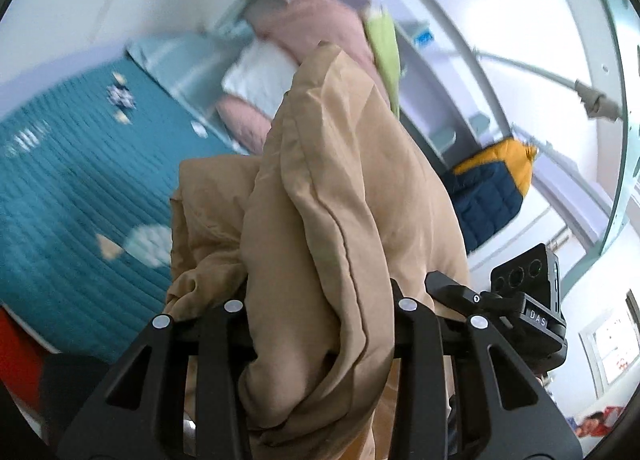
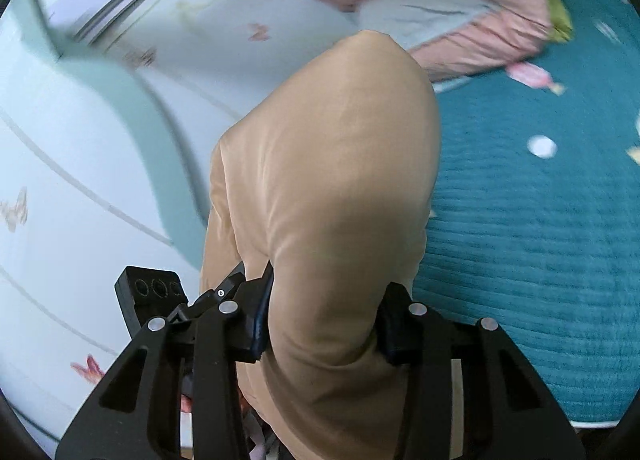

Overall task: Fold large clothes
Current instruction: 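Grasp the tan bundle with the right tool while the left tool grips its other side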

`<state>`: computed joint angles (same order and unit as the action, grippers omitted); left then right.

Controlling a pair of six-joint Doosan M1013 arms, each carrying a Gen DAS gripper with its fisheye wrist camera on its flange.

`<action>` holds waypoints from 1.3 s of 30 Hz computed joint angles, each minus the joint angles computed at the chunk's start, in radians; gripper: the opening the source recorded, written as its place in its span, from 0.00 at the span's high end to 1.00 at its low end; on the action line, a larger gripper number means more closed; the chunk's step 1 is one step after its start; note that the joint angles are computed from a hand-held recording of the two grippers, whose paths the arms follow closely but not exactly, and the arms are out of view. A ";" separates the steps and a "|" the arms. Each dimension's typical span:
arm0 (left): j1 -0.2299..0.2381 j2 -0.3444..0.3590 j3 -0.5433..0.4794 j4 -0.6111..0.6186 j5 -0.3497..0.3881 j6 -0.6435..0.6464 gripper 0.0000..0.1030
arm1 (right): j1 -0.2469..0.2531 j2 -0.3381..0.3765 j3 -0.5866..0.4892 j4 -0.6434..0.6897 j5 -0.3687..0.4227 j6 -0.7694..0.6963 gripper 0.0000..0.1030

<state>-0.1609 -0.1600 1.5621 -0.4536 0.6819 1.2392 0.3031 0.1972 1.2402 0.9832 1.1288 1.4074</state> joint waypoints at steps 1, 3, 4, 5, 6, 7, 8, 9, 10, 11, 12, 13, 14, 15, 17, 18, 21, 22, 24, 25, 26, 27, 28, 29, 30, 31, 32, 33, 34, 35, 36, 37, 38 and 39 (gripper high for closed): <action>0.006 -0.018 0.002 0.028 -0.008 -0.027 0.67 | 0.012 0.004 -0.019 0.000 0.009 -0.010 0.62; 0.016 -0.055 0.004 0.099 -0.018 -0.091 0.66 | 0.039 0.017 -0.063 0.006 0.032 -0.027 0.62; 0.020 -0.069 0.004 0.125 -0.019 -0.111 0.66 | 0.054 0.023 -0.085 0.009 0.044 -0.037 0.62; 0.023 -0.089 0.004 0.171 -0.017 -0.149 0.66 | 0.067 0.030 -0.106 0.010 0.054 -0.042 0.62; 0.029 -0.103 0.004 0.192 -0.013 -0.167 0.66 | 0.082 0.039 -0.128 0.010 0.064 -0.048 0.62; 0.038 -0.122 0.002 0.223 -0.001 -0.200 0.66 | 0.099 0.048 -0.153 0.011 0.080 -0.055 0.62; 0.048 -0.142 0.002 0.257 0.012 -0.244 0.66 | 0.112 0.056 -0.173 0.009 0.091 -0.058 0.62; 0.052 -0.157 0.002 0.286 0.023 -0.280 0.66 | 0.129 0.063 -0.195 0.005 0.109 -0.061 0.62; 0.050 -0.178 0.000 0.352 0.047 -0.342 0.66 | 0.152 0.076 -0.225 0.004 0.135 -0.066 0.62; 0.040 -0.200 -0.002 0.440 0.079 -0.412 0.66 | 0.168 0.085 -0.244 0.006 0.154 -0.071 0.62; 0.025 -0.222 -0.006 0.533 0.120 -0.479 0.66 | 0.190 0.095 -0.266 0.009 0.178 -0.078 0.62; 0.012 -0.238 -0.010 0.600 0.157 -0.530 0.66 | 0.206 0.102 -0.282 0.010 0.194 -0.082 0.62; -0.002 -0.257 -0.013 0.669 0.201 -0.584 0.66 | 0.228 0.118 -0.308 0.016 0.220 -0.087 0.62; -0.013 -0.271 -0.014 0.714 0.232 -0.622 0.66 | 0.250 0.133 -0.332 0.025 0.246 -0.086 0.62; -0.038 -0.303 -0.017 0.809 0.306 -0.684 0.66 | 0.279 0.151 -0.356 0.049 0.280 -0.083 0.62; -0.056 -0.312 -0.026 0.858 0.359 -0.706 0.66 | 0.292 0.159 -0.365 0.060 0.292 -0.087 0.63; -0.063 -0.315 -0.040 0.897 0.399 -0.708 0.66 | 0.305 0.168 -0.365 0.092 0.291 -0.097 0.64; -0.051 -0.303 -0.051 0.891 0.401 -0.688 0.66 | 0.303 0.174 -0.371 0.092 0.285 -0.098 0.64; -0.022 -0.259 -0.080 0.862 0.396 -0.624 0.66 | 0.291 0.181 -0.371 0.083 0.263 -0.088 0.64; -0.009 -0.239 -0.092 0.846 0.392 -0.599 0.66 | 0.285 0.193 -0.387 0.069 0.257 -0.074 0.64; 0.010 -0.210 -0.110 0.819 0.387 -0.564 0.66 | 0.280 0.202 -0.404 0.058 0.254 -0.057 0.64; 0.034 -0.182 -0.125 0.780 0.374 -0.526 0.66 | 0.275 0.218 -0.426 0.043 0.250 -0.040 0.64; 0.064 -0.159 -0.134 0.731 0.355 -0.483 0.66 | 0.271 0.233 -0.450 0.026 0.247 -0.026 0.64; 0.101 -0.135 -0.140 0.675 0.335 -0.438 0.66 | 0.266 0.254 -0.480 0.015 0.249 -0.011 0.64; 0.137 -0.107 -0.156 0.612 0.326 -0.389 0.66 | 0.262 0.274 -0.507 0.004 0.250 0.000 0.64; 0.167 -0.085 -0.163 0.567 0.318 -0.346 0.66 | 0.258 0.300 -0.542 -0.009 0.249 0.018 0.64; 0.186 -0.062 -0.178 0.537 0.318 -0.312 0.66 | 0.255 0.323 -0.568 -0.017 0.248 0.041 0.64; 0.209 -0.029 -0.200 0.503 0.323 -0.272 0.66 | 0.253 0.342 -0.590 -0.023 0.247 0.063 0.64; 0.222 -0.006 -0.216 0.483 0.332 -0.246 0.66 | 0.251 0.364 -0.611 -0.032 0.244 0.087 0.64; 0.240 0.020 -0.235 0.460 0.341 -0.213 0.66 | 0.248 0.369 -0.607 -0.037 0.235 0.092 0.64; 0.254 0.056 -0.260 0.438 0.351 -0.174 0.66 | 0.246 0.384 -0.616 -0.051 0.224 0.105 0.64; 0.263 0.085 -0.279 0.417 0.358 -0.143 0.66 | 0.242 0.399 -0.622 -0.064 0.211 0.125 0.64; 0.272 0.110 -0.292 0.393 0.363 -0.111 0.66 | 0.237 0.412 -0.629 -0.069 0.202 0.147 0.64; 0.277 0.134 -0.306 0.376 0.369 -0.087 0.66 | 0.230 0.424 -0.628 -0.072 0.188 0.169 0.64</action>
<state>0.1165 -0.0261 1.2560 -0.0777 1.0505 1.1522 0.5333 0.6207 0.6121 0.9107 1.3169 1.5767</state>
